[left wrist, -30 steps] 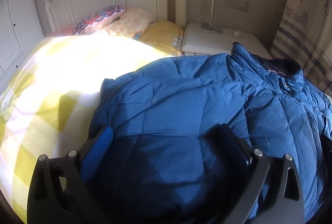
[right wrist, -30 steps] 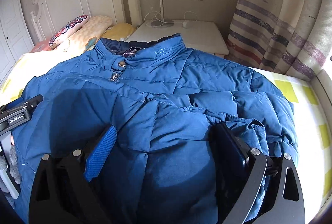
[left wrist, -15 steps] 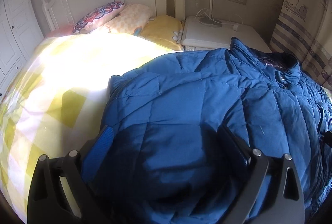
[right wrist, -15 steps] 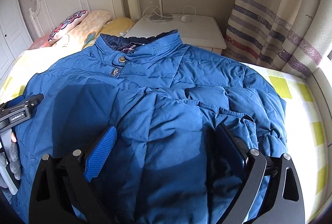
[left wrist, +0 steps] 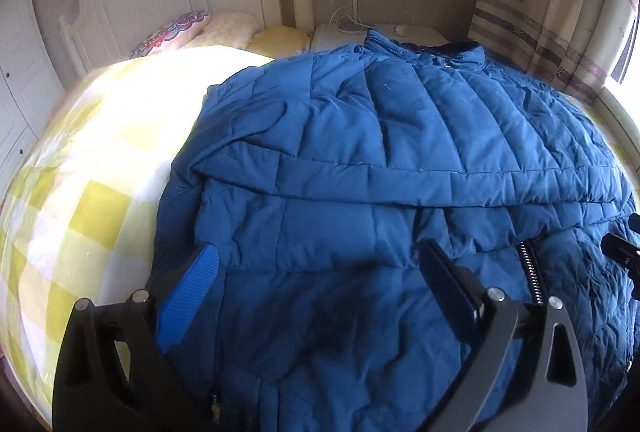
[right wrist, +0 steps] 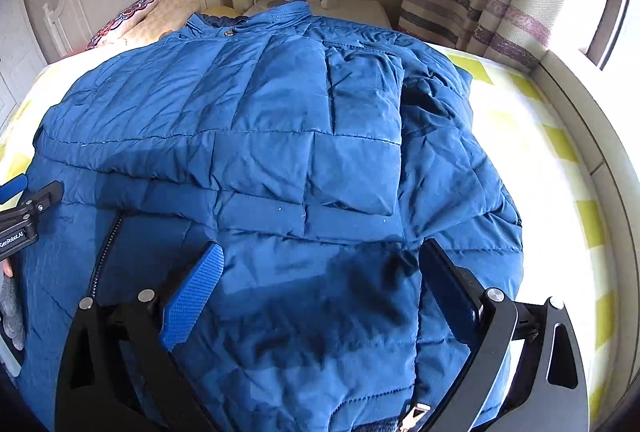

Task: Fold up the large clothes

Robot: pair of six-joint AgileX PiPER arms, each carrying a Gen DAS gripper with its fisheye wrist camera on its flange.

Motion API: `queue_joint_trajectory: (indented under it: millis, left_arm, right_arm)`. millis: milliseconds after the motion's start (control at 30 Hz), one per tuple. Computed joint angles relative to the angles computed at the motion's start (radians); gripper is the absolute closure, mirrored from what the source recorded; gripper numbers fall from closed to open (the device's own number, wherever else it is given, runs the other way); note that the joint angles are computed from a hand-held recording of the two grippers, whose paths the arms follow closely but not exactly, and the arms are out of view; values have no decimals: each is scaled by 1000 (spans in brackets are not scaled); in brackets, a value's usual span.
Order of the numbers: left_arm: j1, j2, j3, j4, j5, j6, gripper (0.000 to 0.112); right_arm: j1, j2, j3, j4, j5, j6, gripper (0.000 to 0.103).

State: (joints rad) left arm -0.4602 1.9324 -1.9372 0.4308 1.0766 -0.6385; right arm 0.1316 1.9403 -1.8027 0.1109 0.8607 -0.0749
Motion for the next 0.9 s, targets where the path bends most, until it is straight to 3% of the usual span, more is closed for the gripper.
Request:
queue_joint_trajectory:
  millis: [67, 133, 200, 267, 300, 367, 467, 533, 600, 667, 733, 833, 900]
  left_arm:
    - [-60, -109, 138, 58, -64, -57, 12]
    - [-143, -135, 202, 165, -32, -102, 12]
    - [-170, -126, 255, 158, -3, -87, 12]
    - [-127, -149, 342, 69, -66, -78, 11]
    - [-99, -180, 374, 29, -98, -84, 11]
    - [-70, -227, 412, 22, -96, -135, 12]
    - [-52, -374, 586, 44, -186, -199, 12]
    - [-42, -439, 681, 63, -206, -251, 12]
    - [18, -475, 726, -28, -249, -226, 12]
    - [53, -492, 742, -77, -276, -207, 12]
    - [21, -483, 724, -11, -228, -264, 12]
    - [-127, -538, 771, 171, -171, -430, 13]
    - [-245, -580, 810, 232, -155, -500, 13]
  right_arm:
    - [24, -107, 155, 75, -87, -112, 8]
    - [76, -158, 258, 56, -133, -179, 8]
    - [135, -142, 301, -60, -130, -145, 8]
    - [130, -152, 343, -52, -164, -125, 7]
    - [113, -151, 331, -23, -136, -136, 7]
    - [105, -185, 350, -46, -117, -92, 7]
    - [62, -316, 506, 40, -197, -198, 7]
    - [49, -359, 598, 3, -241, -198, 7]
    - [18, -377, 654, 58, -265, -240, 7]
    - [11, -387, 655, 16, -247, -187, 6]
    - [31, -434, 697, -51, -260, -77, 6]
    - [51, -556, 822, 71, -314, -153, 6]
    - [100, -618, 901, 70, -351, -151, 6]
